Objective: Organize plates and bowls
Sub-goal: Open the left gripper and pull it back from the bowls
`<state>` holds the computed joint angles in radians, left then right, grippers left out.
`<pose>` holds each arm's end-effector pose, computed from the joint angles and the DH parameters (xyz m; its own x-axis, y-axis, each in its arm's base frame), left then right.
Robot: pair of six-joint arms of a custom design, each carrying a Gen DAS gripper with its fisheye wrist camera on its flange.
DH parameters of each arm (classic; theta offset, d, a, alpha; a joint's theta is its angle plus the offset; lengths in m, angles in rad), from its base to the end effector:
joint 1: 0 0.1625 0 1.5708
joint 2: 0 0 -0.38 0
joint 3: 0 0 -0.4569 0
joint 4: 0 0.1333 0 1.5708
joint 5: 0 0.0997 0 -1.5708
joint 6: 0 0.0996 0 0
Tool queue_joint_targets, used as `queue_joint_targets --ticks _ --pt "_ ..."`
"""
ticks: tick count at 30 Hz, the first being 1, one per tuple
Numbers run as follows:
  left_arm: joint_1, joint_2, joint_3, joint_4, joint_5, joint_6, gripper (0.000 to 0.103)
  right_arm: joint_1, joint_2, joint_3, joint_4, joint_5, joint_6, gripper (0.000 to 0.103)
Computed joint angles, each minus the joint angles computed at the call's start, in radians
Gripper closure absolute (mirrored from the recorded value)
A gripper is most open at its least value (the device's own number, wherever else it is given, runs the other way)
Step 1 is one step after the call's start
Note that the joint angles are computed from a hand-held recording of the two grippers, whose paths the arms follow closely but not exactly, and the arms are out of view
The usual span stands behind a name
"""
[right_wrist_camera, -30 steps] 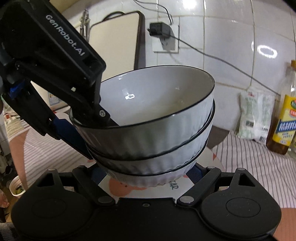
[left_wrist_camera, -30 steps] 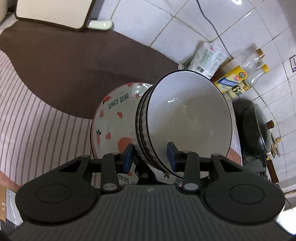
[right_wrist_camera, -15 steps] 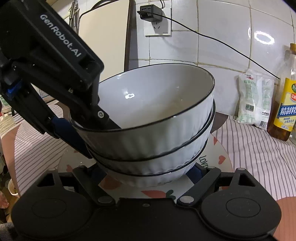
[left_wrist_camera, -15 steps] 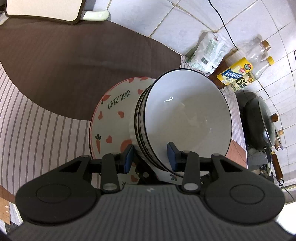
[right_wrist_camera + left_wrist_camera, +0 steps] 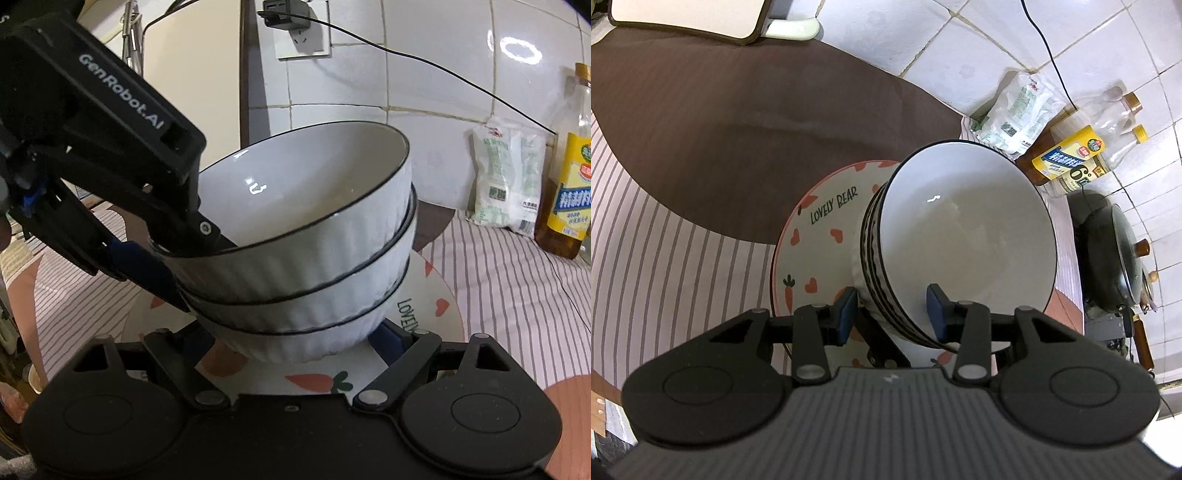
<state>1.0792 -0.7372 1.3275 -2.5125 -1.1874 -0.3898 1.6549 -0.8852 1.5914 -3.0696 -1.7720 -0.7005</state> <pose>-0.2208 -0.7737 0.1112 -0.9809 -0.0146 -0.1941 0.0762 0.8888 -0.4519 0.1741 -0.7156 0.1626 -0.7176 -0.4054 0.5663 -0.6822 0.5732 -0.4540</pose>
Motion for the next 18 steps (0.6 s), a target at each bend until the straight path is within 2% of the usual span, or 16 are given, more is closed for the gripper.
queue_joint_targets --ticks 8,11,13,18 --pt "-0.049 -0.024 0.05 -0.053 0.121 0.038 0.049 0.027 -0.049 0.042 0.013 -0.064 -0.004 0.008" --pt "-0.074 -0.042 0.091 -0.105 0.185 0.076 0.048 0.017 -0.114 0.09 0.049 -0.011 0.053 0.008" --pt "-0.086 -0.058 0.114 -0.12 0.208 0.083 0.048 0.02 -0.14 0.11 0.043 -0.02 0.093 0.008" --pt "-0.125 -0.118 0.188 -0.164 0.244 0.085 0.046 0.038 -0.195 0.135 0.04 -0.052 0.108 0.008"
